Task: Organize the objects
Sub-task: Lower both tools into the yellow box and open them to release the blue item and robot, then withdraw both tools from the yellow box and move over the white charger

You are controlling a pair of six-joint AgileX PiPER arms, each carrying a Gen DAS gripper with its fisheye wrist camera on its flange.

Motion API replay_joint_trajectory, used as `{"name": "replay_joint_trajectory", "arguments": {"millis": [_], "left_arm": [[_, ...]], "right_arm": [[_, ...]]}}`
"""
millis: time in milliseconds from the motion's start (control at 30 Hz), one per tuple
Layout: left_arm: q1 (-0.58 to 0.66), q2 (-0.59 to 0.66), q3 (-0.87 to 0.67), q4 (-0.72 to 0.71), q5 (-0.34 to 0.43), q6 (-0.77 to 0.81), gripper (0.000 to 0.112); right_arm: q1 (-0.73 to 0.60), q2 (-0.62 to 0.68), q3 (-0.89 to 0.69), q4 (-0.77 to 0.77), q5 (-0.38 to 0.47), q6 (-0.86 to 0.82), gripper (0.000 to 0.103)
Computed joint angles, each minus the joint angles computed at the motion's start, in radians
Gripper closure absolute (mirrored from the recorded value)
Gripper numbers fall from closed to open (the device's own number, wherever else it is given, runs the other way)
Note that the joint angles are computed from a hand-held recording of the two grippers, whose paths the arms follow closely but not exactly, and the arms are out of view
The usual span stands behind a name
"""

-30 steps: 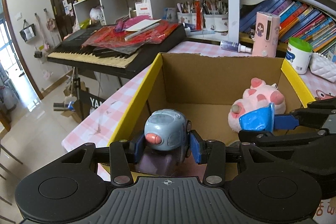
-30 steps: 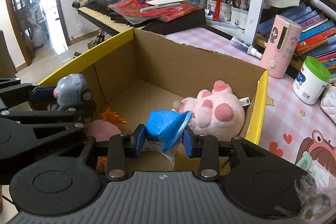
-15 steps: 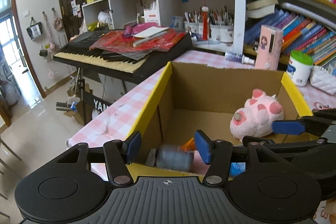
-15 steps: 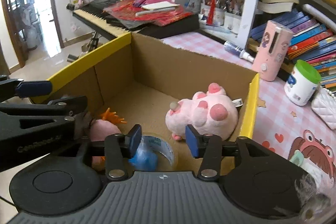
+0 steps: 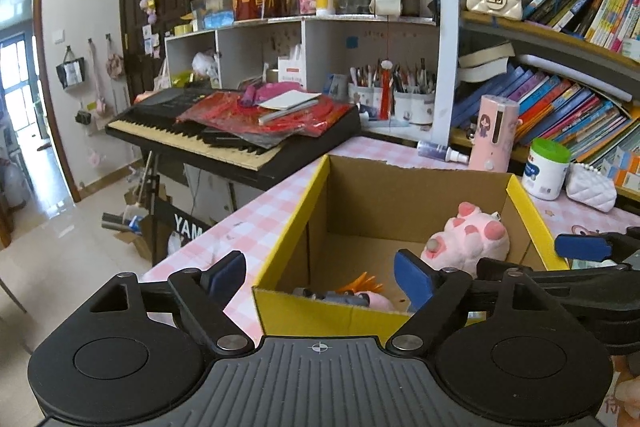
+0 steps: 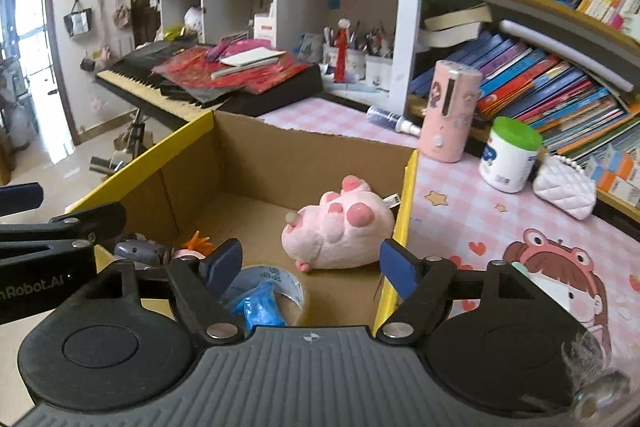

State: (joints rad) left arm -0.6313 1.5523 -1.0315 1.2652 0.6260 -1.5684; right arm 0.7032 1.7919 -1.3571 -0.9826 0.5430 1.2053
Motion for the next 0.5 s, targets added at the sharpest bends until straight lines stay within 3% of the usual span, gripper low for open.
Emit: {"name": "replay_joint_trajectory", "arguments": {"millis": [233, 500], "left_arm": [[-0.025, -0.108, 0.129, -0.022, 0.022, -0.019, 0.026], [-0.06, -0.253, 0.272, -0.114, 0.069, 0.008, 0.024]], "right_arm": [[0.129, -0.033, 0.061, -0.15, 0.16, 0.199, 0.017], [0.286, -0.048, 0.106, -0.15, 0.326, 0.267, 0.013]]}}
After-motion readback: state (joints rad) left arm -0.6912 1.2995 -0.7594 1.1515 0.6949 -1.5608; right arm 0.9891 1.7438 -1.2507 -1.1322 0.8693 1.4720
